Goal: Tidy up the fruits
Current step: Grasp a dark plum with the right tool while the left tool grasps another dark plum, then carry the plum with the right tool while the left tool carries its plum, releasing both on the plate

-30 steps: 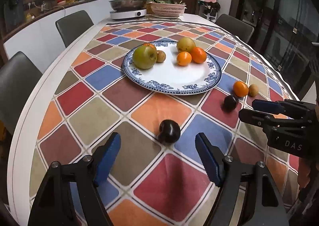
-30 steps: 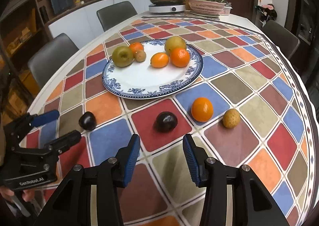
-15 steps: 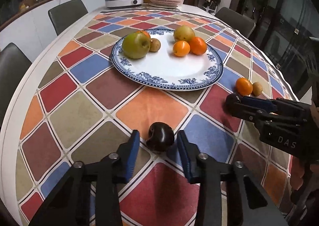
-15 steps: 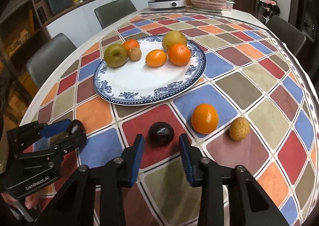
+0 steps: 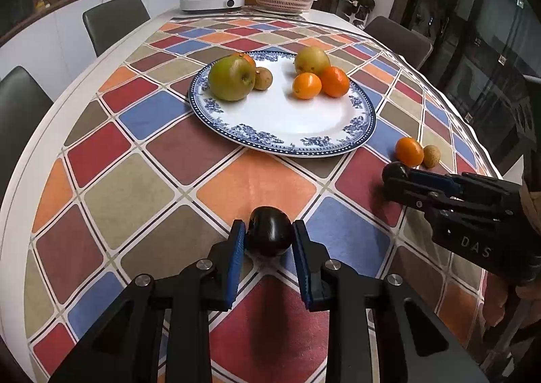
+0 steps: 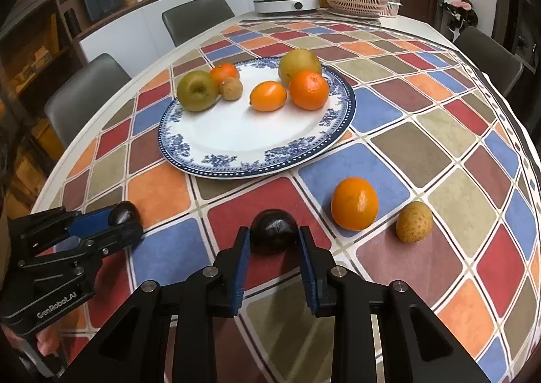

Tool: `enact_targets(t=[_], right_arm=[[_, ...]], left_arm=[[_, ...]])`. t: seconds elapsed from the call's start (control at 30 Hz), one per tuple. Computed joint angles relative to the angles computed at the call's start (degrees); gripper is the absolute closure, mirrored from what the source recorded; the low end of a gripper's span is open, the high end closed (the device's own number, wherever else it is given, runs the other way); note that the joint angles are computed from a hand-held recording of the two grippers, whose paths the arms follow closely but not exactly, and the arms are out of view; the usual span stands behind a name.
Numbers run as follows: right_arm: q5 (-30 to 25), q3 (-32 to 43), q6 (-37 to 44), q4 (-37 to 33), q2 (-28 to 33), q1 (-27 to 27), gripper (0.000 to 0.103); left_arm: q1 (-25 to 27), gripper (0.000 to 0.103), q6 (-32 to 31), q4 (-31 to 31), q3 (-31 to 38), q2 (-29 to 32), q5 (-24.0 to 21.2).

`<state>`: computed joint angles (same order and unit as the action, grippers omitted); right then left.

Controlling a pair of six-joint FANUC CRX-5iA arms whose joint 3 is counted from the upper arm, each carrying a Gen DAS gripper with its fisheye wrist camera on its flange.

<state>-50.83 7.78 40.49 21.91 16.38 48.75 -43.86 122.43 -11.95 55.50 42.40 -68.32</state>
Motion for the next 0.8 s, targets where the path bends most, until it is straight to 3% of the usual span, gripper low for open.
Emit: enact_targets(t=[0.3, 0.53, 0.63, 0.8], right_arm=[[1.93, -2.64, -2.24, 2.70, -3.62, 2.12, 0.074], [3.50, -4.35, -3.87, 4.99, -6.09, 3.52, 0.074], [2.92, -4.36, -4.23, 5.62, -6.12, 3.93, 0.074], [2.50, -4.82, -2.96, 4.24, -6.40, 4.92, 0.074]], left_arm=[[-1.03, 0.076, 0.60, -0.74, -3.75, -4.00, 3.02], [-1.70, 0.082, 0.09, -2.26, -4.68, -5.73, 4.37], [-1.52, 0.082, 1.01, -1.67, -8.24, -7.75, 6.25], [-1.95, 0.069, 0.97, -1.88, -11.62, -9.57, 7.30]])
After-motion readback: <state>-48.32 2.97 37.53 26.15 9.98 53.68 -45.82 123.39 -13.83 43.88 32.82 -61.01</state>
